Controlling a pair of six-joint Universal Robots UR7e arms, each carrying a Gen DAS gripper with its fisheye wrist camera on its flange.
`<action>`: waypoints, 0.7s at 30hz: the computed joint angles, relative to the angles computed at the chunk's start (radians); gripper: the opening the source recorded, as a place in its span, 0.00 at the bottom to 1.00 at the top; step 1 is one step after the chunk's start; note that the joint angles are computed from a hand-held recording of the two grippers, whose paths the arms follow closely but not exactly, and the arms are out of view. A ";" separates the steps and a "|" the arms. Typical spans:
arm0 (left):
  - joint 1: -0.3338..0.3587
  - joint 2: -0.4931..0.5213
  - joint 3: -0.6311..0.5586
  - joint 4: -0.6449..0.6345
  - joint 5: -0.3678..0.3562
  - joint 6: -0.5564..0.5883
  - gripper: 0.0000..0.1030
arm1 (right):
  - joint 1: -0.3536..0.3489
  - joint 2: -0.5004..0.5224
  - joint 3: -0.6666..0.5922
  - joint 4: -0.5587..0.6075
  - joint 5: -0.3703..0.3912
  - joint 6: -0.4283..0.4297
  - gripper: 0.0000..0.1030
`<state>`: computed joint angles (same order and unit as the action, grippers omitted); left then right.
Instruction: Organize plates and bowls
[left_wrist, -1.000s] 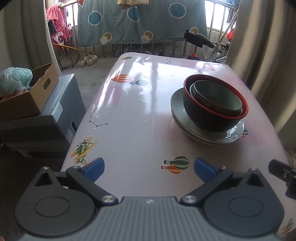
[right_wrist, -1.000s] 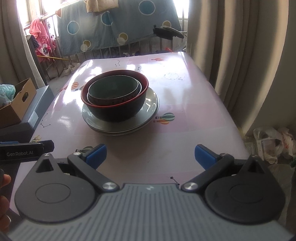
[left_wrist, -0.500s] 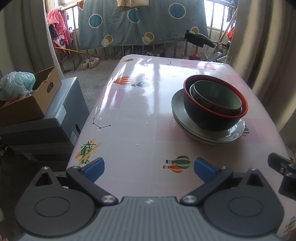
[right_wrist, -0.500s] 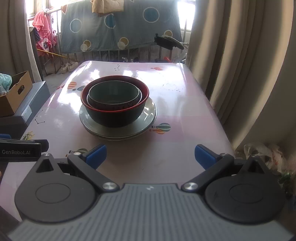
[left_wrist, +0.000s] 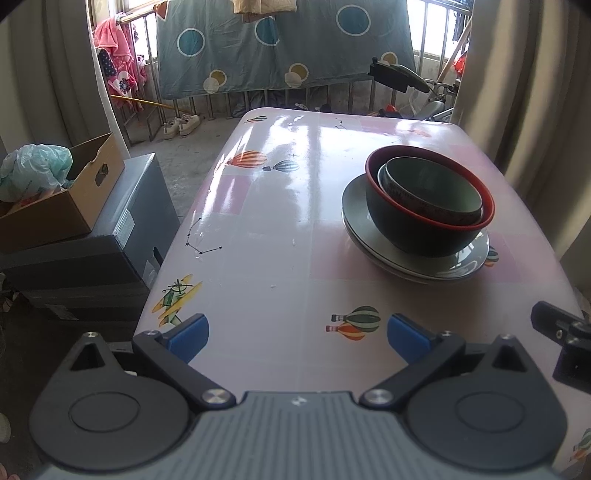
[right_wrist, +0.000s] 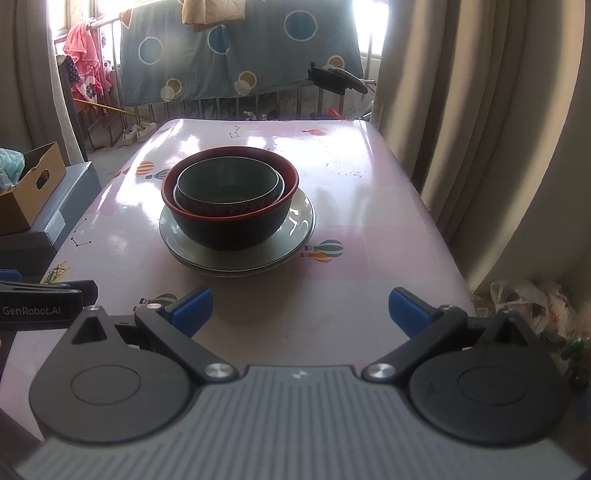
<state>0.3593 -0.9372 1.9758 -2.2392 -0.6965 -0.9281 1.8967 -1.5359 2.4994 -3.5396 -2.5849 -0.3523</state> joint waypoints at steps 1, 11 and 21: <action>0.000 0.000 -0.001 0.001 0.000 0.000 1.00 | -0.001 0.001 0.000 0.002 0.002 0.004 0.99; 0.001 0.004 -0.001 -0.001 -0.004 0.009 1.00 | -0.011 -0.007 -0.001 0.029 0.016 0.022 0.99; -0.002 0.009 0.002 -0.019 -0.019 0.033 1.00 | -0.017 -0.010 -0.001 0.040 0.019 0.027 0.99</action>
<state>0.3573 -0.9285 1.9775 -2.2584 -0.7159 -0.8949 1.8800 -1.5456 2.4983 -3.4999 -2.5656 -0.3249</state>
